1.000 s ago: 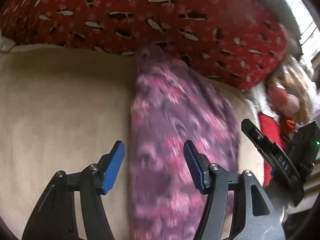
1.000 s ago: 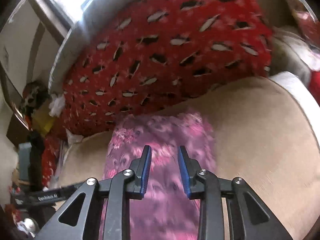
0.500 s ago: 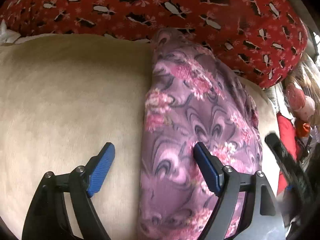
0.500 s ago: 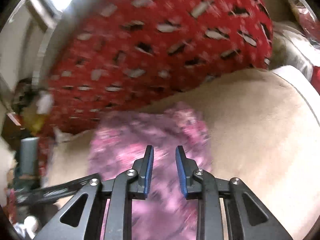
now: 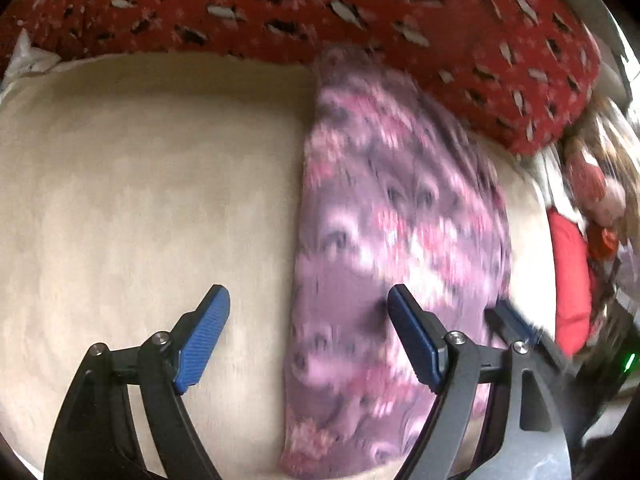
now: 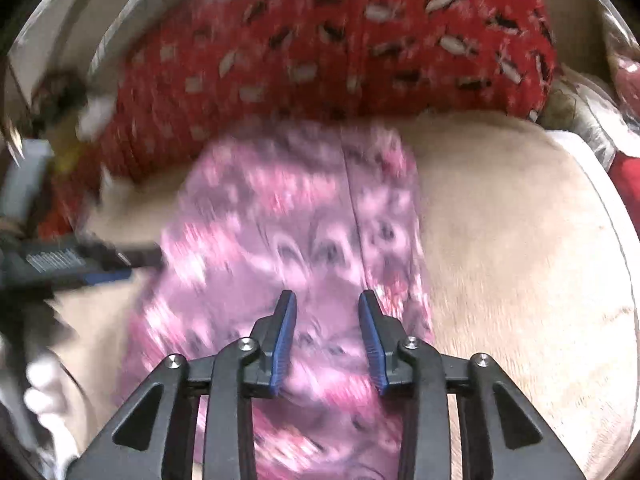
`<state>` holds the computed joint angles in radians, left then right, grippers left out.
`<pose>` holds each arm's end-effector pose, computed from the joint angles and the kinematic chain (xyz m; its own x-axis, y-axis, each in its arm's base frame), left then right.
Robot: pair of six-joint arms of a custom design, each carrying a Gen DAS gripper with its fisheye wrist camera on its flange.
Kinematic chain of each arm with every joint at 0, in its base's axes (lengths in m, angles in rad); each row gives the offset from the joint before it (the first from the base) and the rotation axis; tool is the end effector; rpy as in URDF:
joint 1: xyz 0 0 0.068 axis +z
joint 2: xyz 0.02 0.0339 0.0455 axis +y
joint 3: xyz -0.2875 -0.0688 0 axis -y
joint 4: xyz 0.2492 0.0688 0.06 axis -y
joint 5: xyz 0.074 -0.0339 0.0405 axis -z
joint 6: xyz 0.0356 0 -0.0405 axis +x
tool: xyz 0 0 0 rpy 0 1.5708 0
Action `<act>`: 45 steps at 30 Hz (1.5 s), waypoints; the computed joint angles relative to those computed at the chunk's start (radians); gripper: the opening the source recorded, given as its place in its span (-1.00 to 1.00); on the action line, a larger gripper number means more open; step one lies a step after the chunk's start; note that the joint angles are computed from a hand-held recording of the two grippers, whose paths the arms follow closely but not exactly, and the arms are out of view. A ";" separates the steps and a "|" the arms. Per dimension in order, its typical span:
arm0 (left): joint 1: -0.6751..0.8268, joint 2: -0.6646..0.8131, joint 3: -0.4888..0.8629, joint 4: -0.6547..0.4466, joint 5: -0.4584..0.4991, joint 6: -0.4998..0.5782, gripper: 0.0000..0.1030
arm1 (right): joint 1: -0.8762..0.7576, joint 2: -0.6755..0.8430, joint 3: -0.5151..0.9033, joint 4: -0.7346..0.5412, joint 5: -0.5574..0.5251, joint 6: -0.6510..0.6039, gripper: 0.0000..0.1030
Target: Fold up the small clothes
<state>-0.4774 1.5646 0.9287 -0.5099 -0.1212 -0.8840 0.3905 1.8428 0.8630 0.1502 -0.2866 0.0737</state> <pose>0.2679 -0.1338 0.2017 -0.8315 -0.4341 -0.3466 -0.3646 0.8973 -0.2490 0.3281 0.1459 0.1372 -0.7202 -0.2201 -0.6580 -0.4899 0.8328 0.2577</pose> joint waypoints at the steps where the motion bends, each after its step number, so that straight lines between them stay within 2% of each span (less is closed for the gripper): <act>1: -0.007 -0.005 -0.015 0.002 0.007 0.008 0.59 | -0.013 -0.007 0.010 -0.023 -0.020 0.012 -0.34; 5: -0.003 -0.074 -0.108 0.054 0.040 0.012 0.59 | -0.089 -0.036 0.017 0.022 -0.086 0.118 -0.30; 6: 0.013 -0.096 -0.138 0.082 0.070 0.000 0.59 | -0.105 -0.027 0.029 0.023 -0.092 0.138 -0.21; 8: 0.056 -0.104 -0.185 0.146 0.153 -0.012 0.59 | -0.133 0.027 0.066 0.012 -0.104 0.173 -0.02; 9: 0.079 -0.096 -0.200 0.175 0.193 -0.016 0.59 | -0.148 0.087 0.113 -0.041 -0.120 0.186 0.05; 10: 0.092 -0.091 -0.213 0.200 0.216 -0.019 0.60 | -0.158 0.131 0.146 -0.087 -0.138 0.186 0.05; 11: 0.094 -0.095 -0.220 0.213 0.226 -0.019 0.61 | -0.168 0.164 0.152 -0.083 -0.169 0.189 0.06; 12: 0.099 -0.095 -0.218 0.221 0.243 -0.004 0.61 | -0.178 0.154 0.111 0.001 -0.188 0.202 0.04; 14: 0.118 -0.102 -0.222 0.242 0.300 0.026 0.61 | -0.189 0.147 0.113 -0.006 -0.214 0.207 0.04; 17: 0.151 -0.111 -0.224 0.284 0.363 0.026 0.61 | -0.211 0.131 0.088 0.085 -0.282 0.255 0.06; 20: 0.170 -0.082 -0.227 0.357 0.428 0.002 0.61 | -0.202 0.170 0.150 0.046 -0.327 0.253 0.08; 23: 0.170 -0.003 -0.205 0.402 0.481 -0.017 0.61 | -0.168 0.229 0.231 -0.091 -0.369 0.179 0.16; 24: 0.162 0.025 -0.193 0.408 0.480 -0.020 0.61 | -0.161 0.217 0.204 -0.048 -0.376 0.169 0.19; 26: 0.155 0.046 -0.182 0.415 0.469 -0.018 0.61 | -0.172 0.233 0.198 -0.007 -0.489 0.167 0.26; 29: 0.145 0.063 -0.157 0.401 0.455 -0.025 0.61 | -0.182 0.263 0.211 0.007 -0.498 0.189 0.19; 31: 0.142 0.057 -0.138 0.359 0.441 -0.010 0.61 | -0.179 0.240 0.200 0.026 -0.447 0.215 0.10; 33: 0.126 0.013 -0.126 0.307 0.341 0.009 0.61 | -0.174 0.175 0.149 0.093 -0.326 0.257 0.16; 35: 0.105 -0.035 -0.101 0.254 0.197 0.033 0.61 | -0.161 0.139 0.141 0.134 -0.251 0.275 0.16; 37: 0.101 -0.033 -0.054 0.219 0.125 0.048 0.61 | -0.130 0.112 0.159 0.145 -0.183 0.257 0.15; 40: 0.109 0.044 0.077 0.146 0.070 0.097 0.61 | -0.088 0.128 0.264 0.080 -0.140 0.211 0.12; 43: 0.122 0.155 0.191 0.099 0.047 0.138 0.61 | -0.045 0.206 0.401 -0.017 -0.092 0.184 -0.01; 45: 0.136 0.250 0.267 0.059 0.024 0.155 0.61 | -0.020 0.278 0.497 -0.095 -0.020 0.162 -0.04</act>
